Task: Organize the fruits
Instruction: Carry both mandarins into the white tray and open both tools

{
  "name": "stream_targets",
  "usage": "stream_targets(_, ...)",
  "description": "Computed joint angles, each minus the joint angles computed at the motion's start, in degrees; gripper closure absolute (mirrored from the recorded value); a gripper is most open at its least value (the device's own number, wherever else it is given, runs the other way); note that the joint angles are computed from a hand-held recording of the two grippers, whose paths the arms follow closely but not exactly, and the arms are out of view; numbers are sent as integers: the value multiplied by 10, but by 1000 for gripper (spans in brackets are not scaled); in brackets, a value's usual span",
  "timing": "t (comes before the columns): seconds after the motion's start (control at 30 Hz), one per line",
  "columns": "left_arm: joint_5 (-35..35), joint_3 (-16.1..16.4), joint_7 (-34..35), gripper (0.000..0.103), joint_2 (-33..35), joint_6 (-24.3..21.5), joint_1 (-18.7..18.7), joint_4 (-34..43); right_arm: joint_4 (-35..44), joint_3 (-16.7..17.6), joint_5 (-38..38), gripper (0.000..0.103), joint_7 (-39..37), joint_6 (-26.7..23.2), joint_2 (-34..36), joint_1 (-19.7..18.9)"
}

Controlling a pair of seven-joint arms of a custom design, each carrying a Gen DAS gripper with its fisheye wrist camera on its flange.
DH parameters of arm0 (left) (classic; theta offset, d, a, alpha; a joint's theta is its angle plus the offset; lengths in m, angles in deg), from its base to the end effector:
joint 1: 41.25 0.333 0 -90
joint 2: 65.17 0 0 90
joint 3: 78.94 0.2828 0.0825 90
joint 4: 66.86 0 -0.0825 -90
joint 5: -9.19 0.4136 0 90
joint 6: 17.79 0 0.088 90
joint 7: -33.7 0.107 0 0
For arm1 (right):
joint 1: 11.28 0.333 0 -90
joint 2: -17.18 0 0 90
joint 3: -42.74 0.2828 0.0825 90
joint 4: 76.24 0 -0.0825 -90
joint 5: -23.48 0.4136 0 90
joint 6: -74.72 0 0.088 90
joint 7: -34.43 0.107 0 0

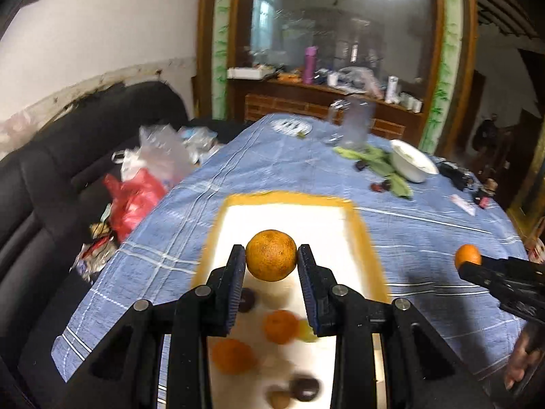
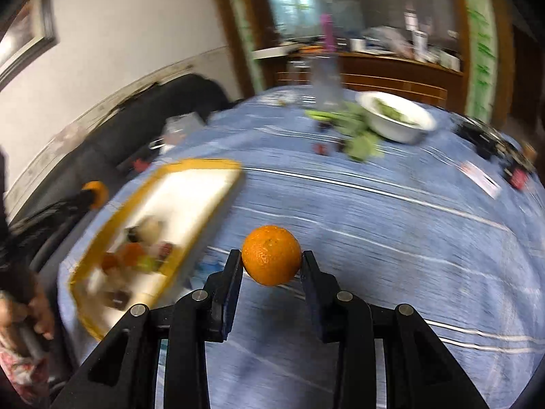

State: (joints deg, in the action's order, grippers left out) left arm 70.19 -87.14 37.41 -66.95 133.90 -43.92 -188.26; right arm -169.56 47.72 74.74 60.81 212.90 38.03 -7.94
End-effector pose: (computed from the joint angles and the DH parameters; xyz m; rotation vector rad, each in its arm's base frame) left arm 0.5834 -0.1362 0.4293 -2.0150 1.2112 -0.6734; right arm 0.7064 0.1012 0.4149 -2.0829 0.9978 -0.1736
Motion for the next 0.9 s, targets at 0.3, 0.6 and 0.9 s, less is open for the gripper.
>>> stream_targets(0.3, -140, 22, 81, 73, 30, 73, 25, -14, -1, 13, -94, 65, 51, 6, 5, 85)
stream_targets(0.6, -231, 27, 165, 73, 88, 40, 25, 44, 55, 6, -191, 64, 144, 33, 72, 122)
stream_targets(0.9, -189, 37, 110, 39, 65, 63, 18, 18, 61, 24, -170, 38, 141, 38, 74, 106)
